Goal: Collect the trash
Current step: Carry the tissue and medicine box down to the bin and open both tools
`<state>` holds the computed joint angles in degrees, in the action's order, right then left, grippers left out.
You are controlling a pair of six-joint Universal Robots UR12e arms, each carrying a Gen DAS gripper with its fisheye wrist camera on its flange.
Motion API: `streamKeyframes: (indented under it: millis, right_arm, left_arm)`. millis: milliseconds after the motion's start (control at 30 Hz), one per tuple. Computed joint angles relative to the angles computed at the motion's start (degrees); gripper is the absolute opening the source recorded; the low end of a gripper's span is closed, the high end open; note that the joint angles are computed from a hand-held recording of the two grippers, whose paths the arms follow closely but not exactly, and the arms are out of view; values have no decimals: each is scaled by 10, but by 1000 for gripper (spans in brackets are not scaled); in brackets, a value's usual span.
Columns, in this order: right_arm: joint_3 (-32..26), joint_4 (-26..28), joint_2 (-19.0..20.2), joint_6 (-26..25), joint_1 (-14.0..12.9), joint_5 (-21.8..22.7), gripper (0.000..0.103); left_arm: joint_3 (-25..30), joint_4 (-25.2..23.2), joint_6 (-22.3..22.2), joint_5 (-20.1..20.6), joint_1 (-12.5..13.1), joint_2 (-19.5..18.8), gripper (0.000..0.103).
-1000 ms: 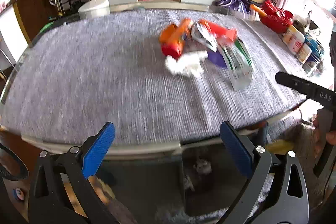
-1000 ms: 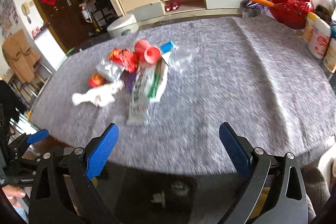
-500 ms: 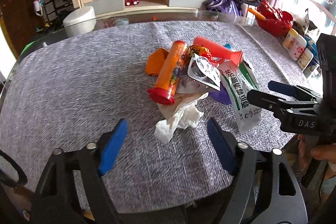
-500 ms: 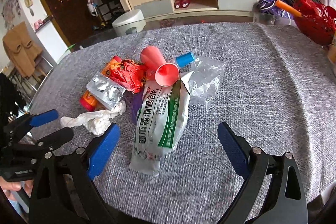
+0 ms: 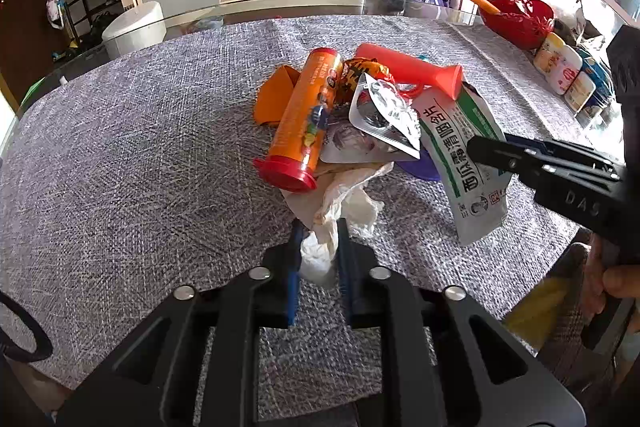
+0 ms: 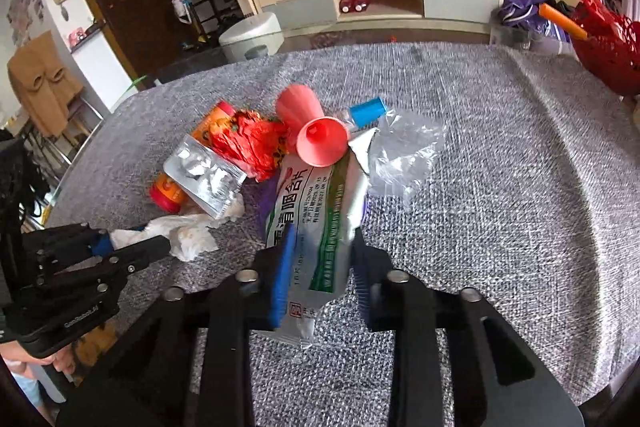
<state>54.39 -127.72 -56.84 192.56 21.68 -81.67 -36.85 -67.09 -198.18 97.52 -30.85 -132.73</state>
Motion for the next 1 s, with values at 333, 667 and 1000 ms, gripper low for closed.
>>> streamKeyframes:
  millis: [333, 667, 1000]
  right_arm:
    - [22, -40, -28, -16, 3, -2, 6]
    - [66, -77, -68, -18, 2, -22, 5]
    - [151, -102, -132, -23, 2, -28, 5]
  left_arm:
    - [-28, 29, 7, 24, -12, 25, 3]
    - [-61, 73, 9, 58, -35, 59, 2]
    - [-118, 105, 3, 64, -62, 97, 2]
